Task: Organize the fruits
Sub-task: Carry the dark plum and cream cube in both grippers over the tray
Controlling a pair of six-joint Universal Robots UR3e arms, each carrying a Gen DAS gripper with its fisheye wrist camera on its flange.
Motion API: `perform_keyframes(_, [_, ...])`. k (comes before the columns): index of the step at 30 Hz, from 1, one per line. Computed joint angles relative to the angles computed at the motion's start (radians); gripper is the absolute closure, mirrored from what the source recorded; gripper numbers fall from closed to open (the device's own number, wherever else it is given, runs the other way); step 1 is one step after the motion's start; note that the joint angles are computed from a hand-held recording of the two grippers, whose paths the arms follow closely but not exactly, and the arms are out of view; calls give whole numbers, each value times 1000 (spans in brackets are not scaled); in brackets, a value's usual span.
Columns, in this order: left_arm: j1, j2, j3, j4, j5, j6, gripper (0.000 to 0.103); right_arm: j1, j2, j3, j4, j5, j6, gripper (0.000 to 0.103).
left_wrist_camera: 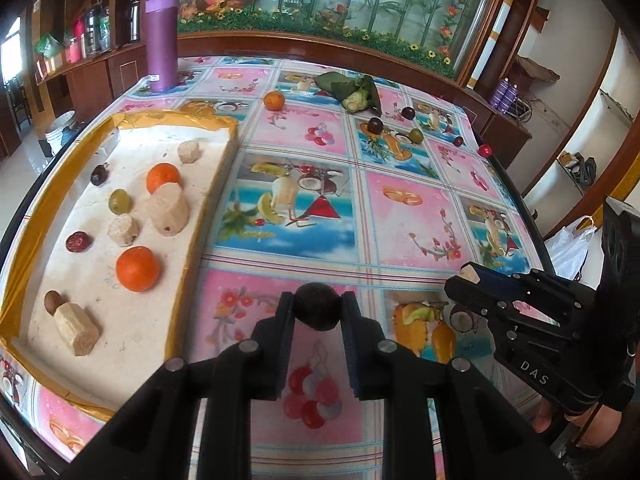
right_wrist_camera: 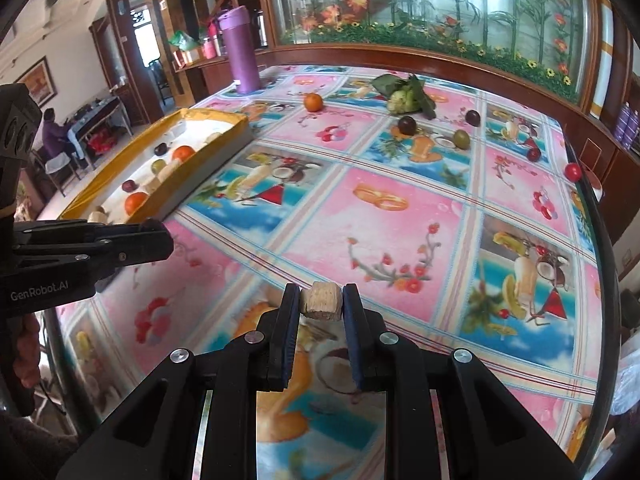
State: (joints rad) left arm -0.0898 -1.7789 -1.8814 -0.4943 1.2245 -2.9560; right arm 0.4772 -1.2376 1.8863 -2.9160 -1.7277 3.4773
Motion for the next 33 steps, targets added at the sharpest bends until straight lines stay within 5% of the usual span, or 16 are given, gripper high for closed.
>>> perform_keyframes(20, [368,134,-131,-29,-57,144,78,130,370,-676,284,38,-31,82])
perform_keyframes(33, [457,-10,44,-112,-69,234,78,154,747,-1416,658,95,-77,82])
